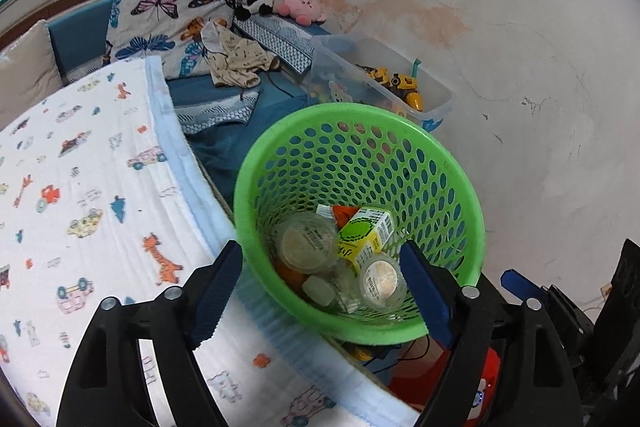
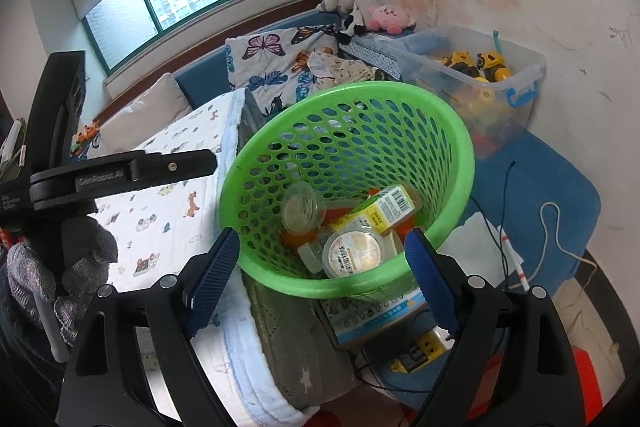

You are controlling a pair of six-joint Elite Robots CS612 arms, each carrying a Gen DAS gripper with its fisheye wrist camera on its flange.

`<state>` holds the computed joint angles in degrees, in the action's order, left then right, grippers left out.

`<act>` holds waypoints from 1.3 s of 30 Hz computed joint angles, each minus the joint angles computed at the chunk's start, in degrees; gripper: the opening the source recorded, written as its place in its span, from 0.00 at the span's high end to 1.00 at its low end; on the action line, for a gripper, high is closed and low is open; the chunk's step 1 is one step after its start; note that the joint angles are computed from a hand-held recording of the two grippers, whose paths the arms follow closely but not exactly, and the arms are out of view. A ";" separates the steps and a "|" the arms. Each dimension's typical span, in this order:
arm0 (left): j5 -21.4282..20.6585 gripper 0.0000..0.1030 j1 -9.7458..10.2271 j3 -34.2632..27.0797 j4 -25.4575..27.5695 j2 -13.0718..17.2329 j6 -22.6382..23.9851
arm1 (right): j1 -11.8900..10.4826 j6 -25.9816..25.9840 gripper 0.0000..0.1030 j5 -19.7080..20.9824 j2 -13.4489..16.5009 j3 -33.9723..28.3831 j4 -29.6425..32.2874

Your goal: Collect trash

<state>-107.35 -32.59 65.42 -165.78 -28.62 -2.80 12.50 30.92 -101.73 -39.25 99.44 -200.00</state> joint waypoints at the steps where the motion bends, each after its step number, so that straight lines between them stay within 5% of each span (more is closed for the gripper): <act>1: 0.27 0.22 0.07 0.55 -0.66 -0.26 0.06 | 0.15 0.02 0.17 -0.05 -0.02 -0.03 0.04; 17: 4.33 0.17 1.88 10.02 -11.36 -4.60 -0.24 | 3.07 -2.79 0.04 -2.13 0.45 -2.38 1.72; 30: 9.85 0.07 3.81 17.59 -20.79 -7.62 -0.06 | 5.71 -4.35 0.04 -4.85 1.75 -5.55 5.34; 39: 14.36 0.07 4.94 22.38 -26.38 -9.37 0.47 | 8.00 -5.58 0.04 -11.60 2.00 -6.74 6.20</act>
